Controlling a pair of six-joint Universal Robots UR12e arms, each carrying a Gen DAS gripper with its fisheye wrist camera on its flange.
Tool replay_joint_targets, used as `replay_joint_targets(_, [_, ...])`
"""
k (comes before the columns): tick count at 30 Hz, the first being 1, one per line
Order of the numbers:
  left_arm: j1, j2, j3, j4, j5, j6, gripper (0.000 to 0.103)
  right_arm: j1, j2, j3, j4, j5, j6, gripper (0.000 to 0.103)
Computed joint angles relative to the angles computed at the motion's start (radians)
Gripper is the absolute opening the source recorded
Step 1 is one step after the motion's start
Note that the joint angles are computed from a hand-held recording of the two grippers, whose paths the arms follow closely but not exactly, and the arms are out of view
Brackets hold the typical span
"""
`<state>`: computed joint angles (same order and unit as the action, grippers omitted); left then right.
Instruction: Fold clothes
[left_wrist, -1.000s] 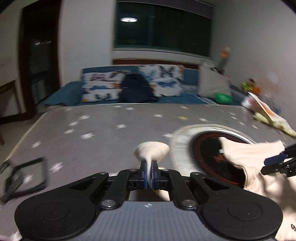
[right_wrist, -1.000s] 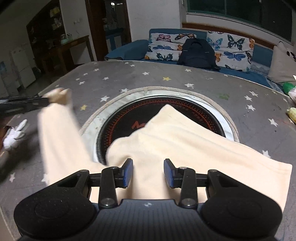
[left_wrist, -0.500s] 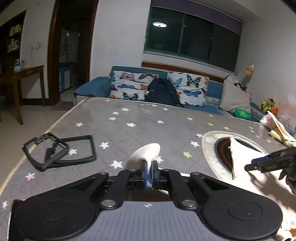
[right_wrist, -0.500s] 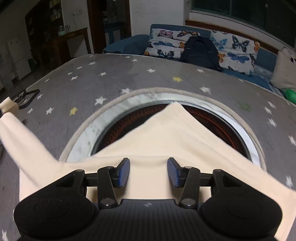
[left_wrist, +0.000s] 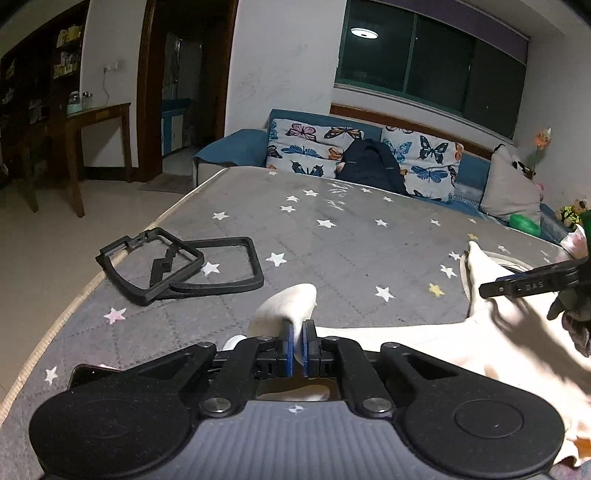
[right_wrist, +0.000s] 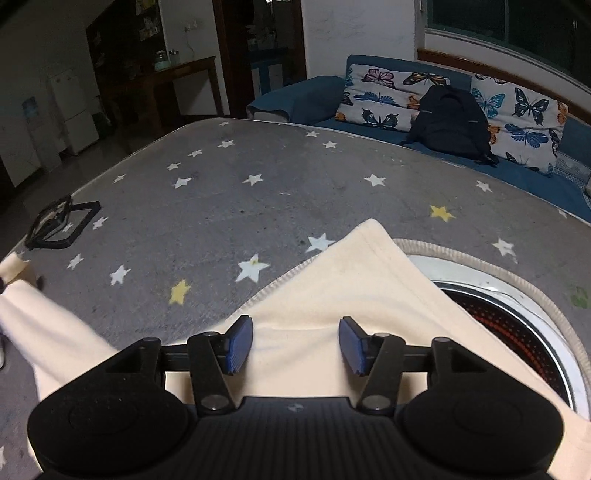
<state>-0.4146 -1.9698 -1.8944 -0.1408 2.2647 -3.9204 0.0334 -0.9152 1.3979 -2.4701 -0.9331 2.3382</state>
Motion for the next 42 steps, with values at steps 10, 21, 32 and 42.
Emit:
replay_joint_targets(10, [-0.025,-0.027,0.025,0.082,0.036,0.134,0.021,-0.109,-0.079,0.088,-0.098,-0.098,0.057,0.048])
replay_joint_targets(21, [-0.035,-0.045,0.059,0.177,-0.048,0.243,0.031,-0.156,-0.016,0.046,-0.214,-0.201,0.288,0.028])
replay_joint_targets(32, [-0.033,-0.169,0.221,0.167,-0.62,0.513,0.031,-0.13,0.018,0.026,-0.287,-0.252,0.228,0.003])
replay_joint_targets(42, [-0.056,-0.208,0.271,0.089,-0.709,0.568,0.037,-0.156,-0.016,0.046,-0.261,-0.193,0.169,0.016])
